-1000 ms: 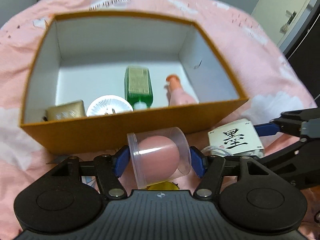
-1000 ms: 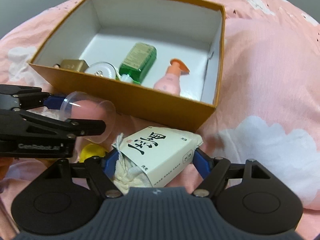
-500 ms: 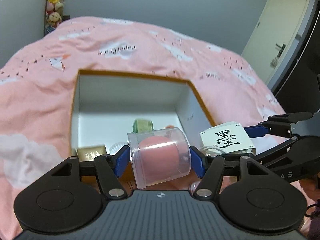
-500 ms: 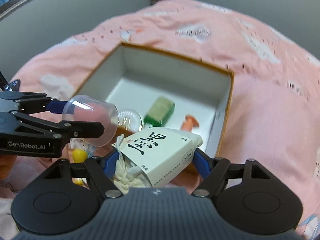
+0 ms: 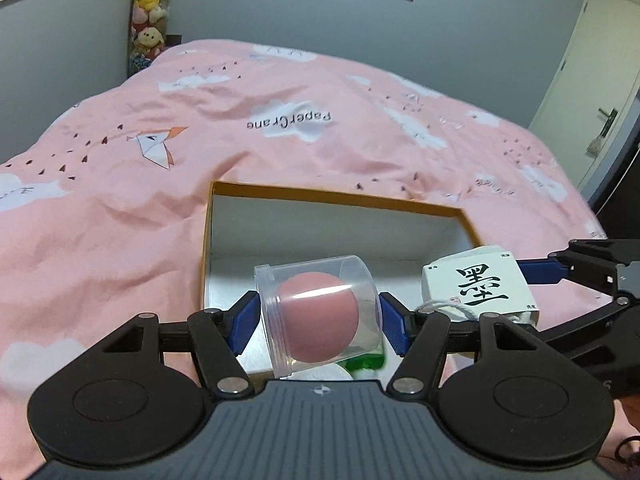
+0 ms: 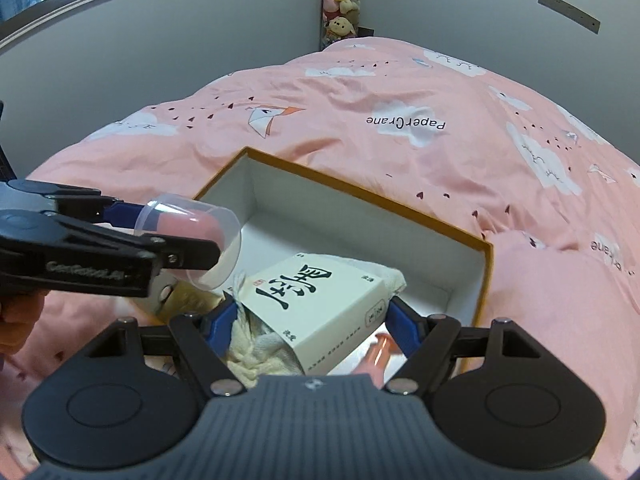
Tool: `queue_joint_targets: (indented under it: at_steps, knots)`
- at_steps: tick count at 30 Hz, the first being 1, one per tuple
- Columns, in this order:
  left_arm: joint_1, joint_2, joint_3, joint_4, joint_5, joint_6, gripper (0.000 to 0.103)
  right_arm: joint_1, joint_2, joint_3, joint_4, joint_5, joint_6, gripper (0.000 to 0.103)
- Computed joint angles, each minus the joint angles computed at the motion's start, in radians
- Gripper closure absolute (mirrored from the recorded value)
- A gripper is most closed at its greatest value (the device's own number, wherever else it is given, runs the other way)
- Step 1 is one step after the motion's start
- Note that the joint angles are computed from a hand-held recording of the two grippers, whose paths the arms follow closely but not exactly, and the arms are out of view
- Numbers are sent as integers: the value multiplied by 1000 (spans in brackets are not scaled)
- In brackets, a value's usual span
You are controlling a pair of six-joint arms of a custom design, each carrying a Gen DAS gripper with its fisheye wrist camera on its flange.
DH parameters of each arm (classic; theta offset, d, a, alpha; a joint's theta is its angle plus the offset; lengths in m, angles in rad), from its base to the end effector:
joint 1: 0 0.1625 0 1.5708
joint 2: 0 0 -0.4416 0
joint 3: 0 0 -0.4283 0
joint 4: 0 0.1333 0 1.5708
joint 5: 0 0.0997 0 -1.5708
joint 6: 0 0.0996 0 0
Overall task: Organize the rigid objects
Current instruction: 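Lift both held items and carry them over the orange box, then lower sponge cup into box with left tool while right tool lowers calligraphy packet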
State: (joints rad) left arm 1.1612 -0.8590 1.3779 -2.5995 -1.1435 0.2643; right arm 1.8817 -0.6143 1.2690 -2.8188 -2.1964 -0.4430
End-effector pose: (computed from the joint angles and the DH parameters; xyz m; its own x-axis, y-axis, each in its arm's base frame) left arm -0.1551 -0.7957 0.2540 -0.7928 0.3799 -0.4766 0.5746 0.7266 -0.3766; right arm 0.3248 -0.7658 0.1450 -0.6790 -0.2808 0.6783 -0.6029 0.7405 -0.2970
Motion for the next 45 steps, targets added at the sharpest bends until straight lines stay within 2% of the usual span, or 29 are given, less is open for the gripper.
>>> queue_joint_targets:
  at_steps: [5,16,20,28,33,39,45]
  knots:
    - [4,72,-57,35,85,61,30,-28,67,-97,68,-25,38,27]
    - [3,140,-115,91,167,186,30,-67,123,-177,149,-33,69,27]
    - [3,148,-107,58,169,303,29,-73,126,-184,166,-42,72,27]
    - [-6,172,-98,17,266,479,29,-80,116,-178,182,-54,90,27]
    - [-1,171,-100,16,248,479,24,-78,119,-180,186,-35,87,27]
    - [10,147,-94,8,176,419,20,-74,129,-196,188,-17,81,27]
    - [30,101,-79,-55,43,307,23,-74,134,-203,186,-16,95,27]
